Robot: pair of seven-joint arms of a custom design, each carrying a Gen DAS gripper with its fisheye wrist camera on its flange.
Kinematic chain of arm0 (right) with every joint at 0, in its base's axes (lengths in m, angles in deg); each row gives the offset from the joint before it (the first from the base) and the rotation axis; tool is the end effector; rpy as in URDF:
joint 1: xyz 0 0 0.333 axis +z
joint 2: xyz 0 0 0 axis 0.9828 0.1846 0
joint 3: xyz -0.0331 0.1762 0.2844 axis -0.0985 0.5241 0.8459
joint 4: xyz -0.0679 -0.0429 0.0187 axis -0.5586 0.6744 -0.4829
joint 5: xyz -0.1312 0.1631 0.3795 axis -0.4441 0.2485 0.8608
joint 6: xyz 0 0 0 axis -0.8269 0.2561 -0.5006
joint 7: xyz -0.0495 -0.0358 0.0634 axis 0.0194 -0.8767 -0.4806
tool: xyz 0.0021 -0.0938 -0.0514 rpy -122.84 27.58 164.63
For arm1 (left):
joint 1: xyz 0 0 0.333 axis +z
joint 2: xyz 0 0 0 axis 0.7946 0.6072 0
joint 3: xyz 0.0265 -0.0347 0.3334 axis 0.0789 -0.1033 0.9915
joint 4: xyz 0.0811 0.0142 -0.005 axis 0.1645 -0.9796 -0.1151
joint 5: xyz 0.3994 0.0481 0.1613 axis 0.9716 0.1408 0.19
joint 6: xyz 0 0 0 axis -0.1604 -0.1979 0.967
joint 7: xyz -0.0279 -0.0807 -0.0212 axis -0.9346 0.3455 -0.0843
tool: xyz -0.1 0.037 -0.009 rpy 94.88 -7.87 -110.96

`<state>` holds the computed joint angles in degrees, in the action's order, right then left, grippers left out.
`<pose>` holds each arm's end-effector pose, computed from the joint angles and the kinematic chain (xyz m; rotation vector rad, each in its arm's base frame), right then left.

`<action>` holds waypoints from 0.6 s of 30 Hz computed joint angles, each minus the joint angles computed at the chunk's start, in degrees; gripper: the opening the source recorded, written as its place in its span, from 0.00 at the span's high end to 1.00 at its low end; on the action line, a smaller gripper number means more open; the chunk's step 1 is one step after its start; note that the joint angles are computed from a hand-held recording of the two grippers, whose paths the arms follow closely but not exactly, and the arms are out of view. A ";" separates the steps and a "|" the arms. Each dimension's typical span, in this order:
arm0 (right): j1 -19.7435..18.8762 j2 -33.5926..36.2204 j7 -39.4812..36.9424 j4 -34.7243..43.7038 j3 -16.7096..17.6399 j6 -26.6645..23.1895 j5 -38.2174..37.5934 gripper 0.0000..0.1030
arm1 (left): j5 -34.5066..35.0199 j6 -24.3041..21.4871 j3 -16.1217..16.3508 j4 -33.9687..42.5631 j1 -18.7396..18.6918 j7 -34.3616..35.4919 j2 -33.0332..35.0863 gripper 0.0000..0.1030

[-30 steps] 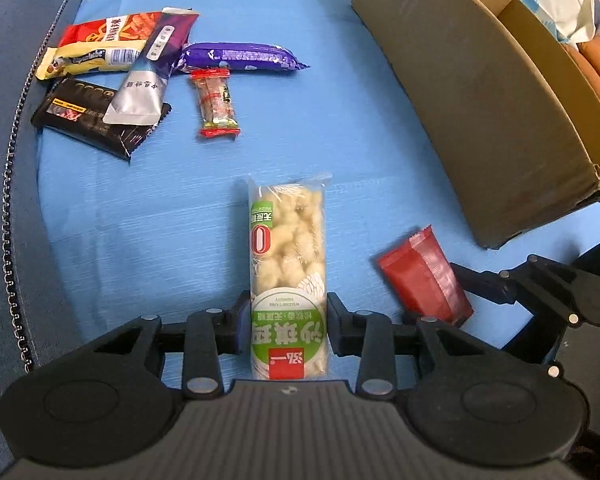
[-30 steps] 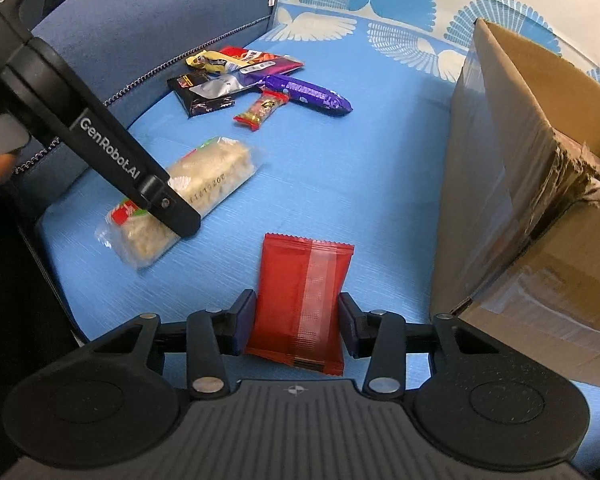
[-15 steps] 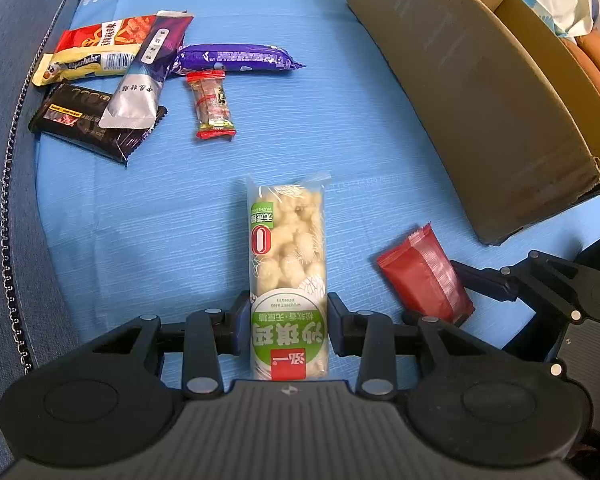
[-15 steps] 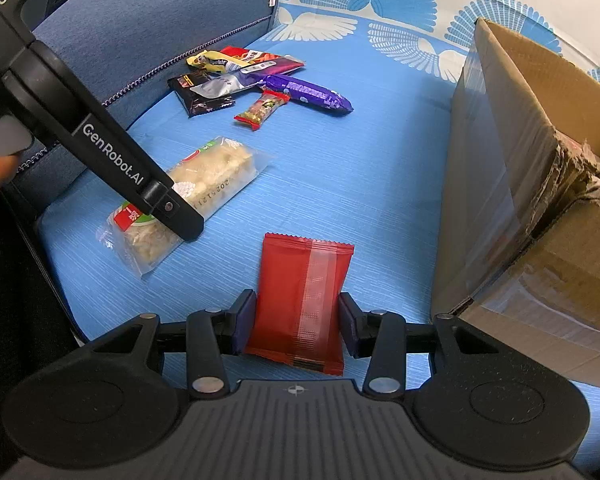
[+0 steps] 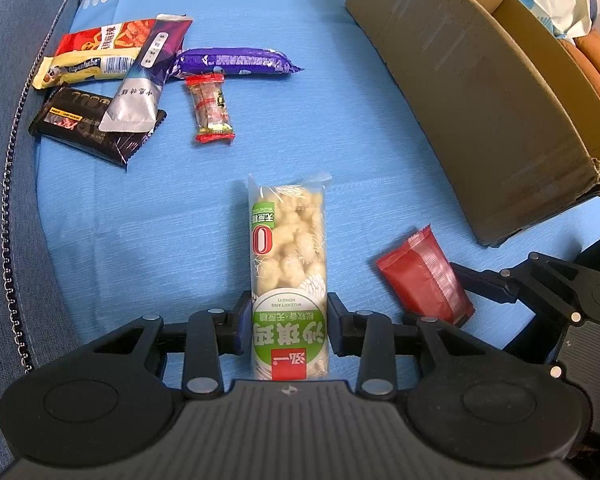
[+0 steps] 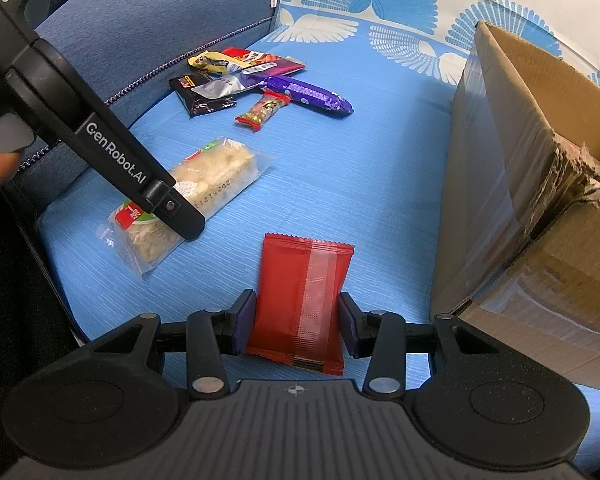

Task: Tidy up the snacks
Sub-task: 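Hold the stick snack bag in the left gripper while the right holds the red wrapper, then carry the stick snack bag and red wrapper toward the cardboard box with both grippers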

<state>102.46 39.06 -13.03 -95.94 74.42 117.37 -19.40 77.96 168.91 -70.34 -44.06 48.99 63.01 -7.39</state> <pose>0.5476 0.3353 0.4309 -2.2607 1.0619 -0.4187 0.6007 -0.1236 0.4608 -2.0923 2.1194 -0.5360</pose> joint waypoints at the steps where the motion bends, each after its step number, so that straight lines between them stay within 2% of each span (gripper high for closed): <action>1: 0.00 0.01 -0.02 0.01 -0.01 -0.01 -0.08 0.56 | -0.16 -0.04 0.02 -0.09 0.01 0.14 -0.16 0.61; 13: -0.22 -0.39 -1.27 -0.63 0.40 1.40 1.52 0.57 | -3.00 3.91 0.08 -2.08 -0.20 1.95 -1.58 0.62; 18: -0.89 -1.12 -5.06 -1.50 1.64 3.10 6.03 0.57 | -3.96 5.10 0.14 -2.56 -0.37 2.54 -1.97 0.62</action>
<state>101.56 37.94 -18.09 -97.44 76.06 120.47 -13.37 74.00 174.01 -70.20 -46.62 48.62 65.55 -9.36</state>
